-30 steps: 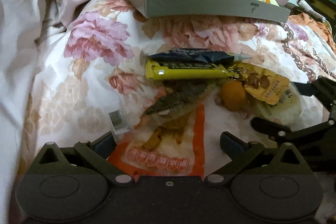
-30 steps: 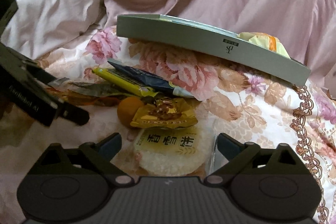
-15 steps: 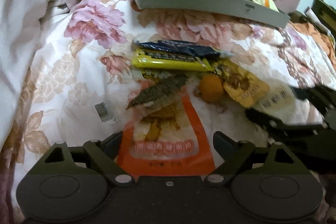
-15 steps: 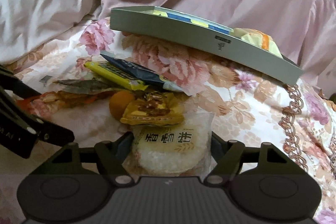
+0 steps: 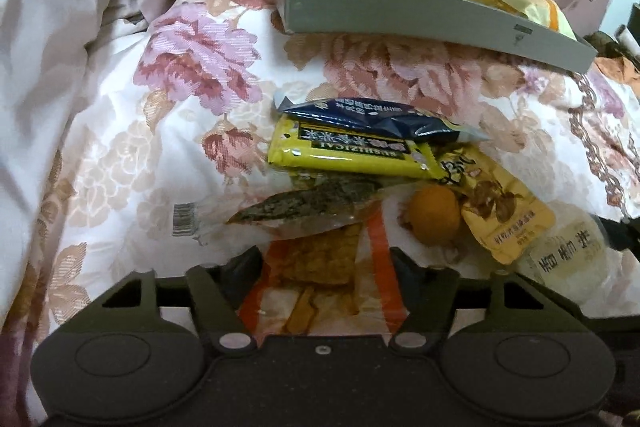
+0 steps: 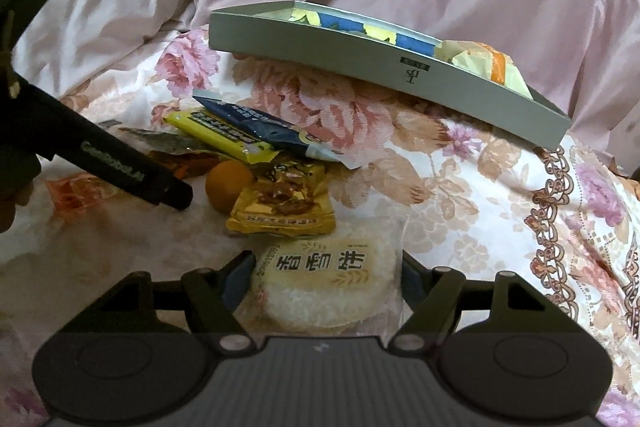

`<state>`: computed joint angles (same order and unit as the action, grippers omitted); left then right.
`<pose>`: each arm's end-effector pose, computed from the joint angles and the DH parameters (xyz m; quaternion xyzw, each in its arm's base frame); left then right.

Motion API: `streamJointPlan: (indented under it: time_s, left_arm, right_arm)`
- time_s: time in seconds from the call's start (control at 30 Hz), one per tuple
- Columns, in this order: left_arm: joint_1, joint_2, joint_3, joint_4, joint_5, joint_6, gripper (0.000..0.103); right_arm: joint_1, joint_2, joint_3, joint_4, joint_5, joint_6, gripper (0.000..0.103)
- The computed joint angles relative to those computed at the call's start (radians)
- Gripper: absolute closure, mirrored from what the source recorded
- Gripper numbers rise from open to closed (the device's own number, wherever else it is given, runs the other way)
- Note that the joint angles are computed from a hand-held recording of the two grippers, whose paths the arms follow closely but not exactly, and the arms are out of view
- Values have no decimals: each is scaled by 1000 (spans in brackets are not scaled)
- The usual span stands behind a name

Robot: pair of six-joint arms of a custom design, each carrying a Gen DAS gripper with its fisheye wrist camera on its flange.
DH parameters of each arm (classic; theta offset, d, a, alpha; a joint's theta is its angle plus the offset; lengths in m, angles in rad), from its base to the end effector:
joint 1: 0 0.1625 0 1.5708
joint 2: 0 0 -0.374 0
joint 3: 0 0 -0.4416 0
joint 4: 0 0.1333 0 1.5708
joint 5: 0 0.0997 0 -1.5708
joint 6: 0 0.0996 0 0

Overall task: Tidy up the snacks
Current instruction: 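Grasp the round rice cracker with the right gripper while the left grasps the tofu pack, then carry the tofu pack and rice cracker into the grey tray with both grippers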

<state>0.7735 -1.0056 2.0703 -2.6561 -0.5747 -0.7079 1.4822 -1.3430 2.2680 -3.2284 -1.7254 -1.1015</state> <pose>-0.2171 -0.5151 0.0400 0.0343 0.8778 -0.3331 0.3425 0.0741 -0.4987 0.1677 0.4274 -0.8274 0.2553 0.2599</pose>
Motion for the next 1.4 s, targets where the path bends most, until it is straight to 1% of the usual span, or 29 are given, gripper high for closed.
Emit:
streamJointPlan:
  time_s: [0.17, 0.3, 0.43, 0.57, 0.63, 0.73, 0.83, 0.87, 0.9, 0.97, 1.0, 1.07, 1.23, 1.4]
  left_arm:
    - [-23, -22, 8, 89, -17, -74, 36]
    - [-52, -36, 2, 195, -48, -169, 36]
    - [-66, -62, 3, 243, -98, -263, 36]
    - [-77, -84, 7, 263, -144, -330, 37]
    - [-86, -94, 9, 284, -170, -364, 37]
    - [-97, -104, 11, 305, -208, -398, 38]
    - [-107, -105, 8, 320, -241, -422, 39]
    - [-110, -105, 8, 321, -247, -426, 41]
    - [-113, -106, 8, 317, -254, -429, 47]
    - [-115, -111, 12, 297, -276, -439, 49]
    - [-114, -115, 19, 268, -290, -444, 49]
    - [-112, -112, 21, 244, -308, -450, 49]
    - [-129, -84, 14, 295, -280, -408, 49]
    - [-160, -62, 3, 353, -215, -340, 55]
  right_arm:
    - [2, -7, -2, 34, -1, 14, 26]
    - [1, -28, 1, 81, -2, 31, 26]
    - [-1, -56, 18, 105, 4, 6, 27]
    - [-5, -96, 39, 117, 16, -40, 27]
    - [-6, -113, 44, 126, 21, -56, 29]
    - [-8, -136, 44, 152, 22, -62, 29]
    - [-12, -148, 37, 182, 5, -59, 29]
    - [-13, -149, 36, 190, -2, -57, 30]
    - [-13, -150, 35, 194, -10, -55, 30]
    - [-15, -157, 38, 200, -15, -61, 30]
    - [-16, -162, 42, 196, -15, -65, 30]
    - [-20, -180, 53, 188, -4, -77, 30]
    - [-32, -213, 62, 184, 10, -63, 30]
    - [-44, -231, 50, 196, 26, -21, 30]
